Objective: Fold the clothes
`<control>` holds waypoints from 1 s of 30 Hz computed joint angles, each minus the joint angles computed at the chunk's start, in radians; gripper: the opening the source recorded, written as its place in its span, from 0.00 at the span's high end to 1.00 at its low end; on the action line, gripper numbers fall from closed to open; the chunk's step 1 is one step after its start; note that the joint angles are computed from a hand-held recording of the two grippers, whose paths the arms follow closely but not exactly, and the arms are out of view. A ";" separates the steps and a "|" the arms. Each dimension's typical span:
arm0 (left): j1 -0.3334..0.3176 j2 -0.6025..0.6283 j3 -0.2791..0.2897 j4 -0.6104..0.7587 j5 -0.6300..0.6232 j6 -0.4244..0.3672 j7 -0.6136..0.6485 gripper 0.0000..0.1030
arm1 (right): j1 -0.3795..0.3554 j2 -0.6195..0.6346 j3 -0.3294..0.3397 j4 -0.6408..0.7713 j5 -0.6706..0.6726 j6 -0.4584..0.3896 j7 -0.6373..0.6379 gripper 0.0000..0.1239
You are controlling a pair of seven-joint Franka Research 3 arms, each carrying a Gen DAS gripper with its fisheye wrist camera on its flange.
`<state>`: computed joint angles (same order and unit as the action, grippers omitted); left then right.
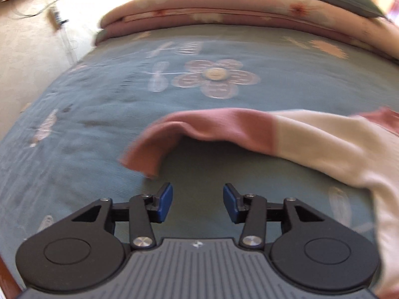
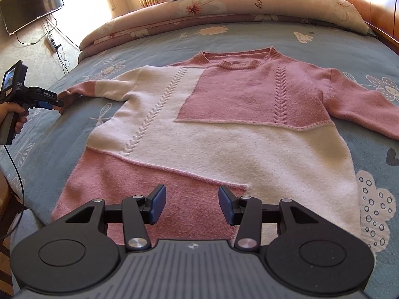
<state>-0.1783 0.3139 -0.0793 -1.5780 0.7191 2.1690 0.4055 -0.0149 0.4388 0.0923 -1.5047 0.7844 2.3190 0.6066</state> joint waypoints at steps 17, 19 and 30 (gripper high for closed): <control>-0.078 0.292 -0.136 0.253 -0.528 0.392 0.478 0.29 | 0.001 -0.069 -0.020 -0.088 0.028 0.036 -0.029 0.48; -0.084 0.280 -0.093 0.207 -0.520 0.425 0.410 0.29 | -0.001 -0.065 -0.022 -0.086 0.029 0.036 -0.026 0.48; -0.102 0.171 -0.040 0.067 -0.414 0.524 0.201 0.29 | -0.002 -0.025 -0.015 -0.050 0.002 0.055 -0.008 0.47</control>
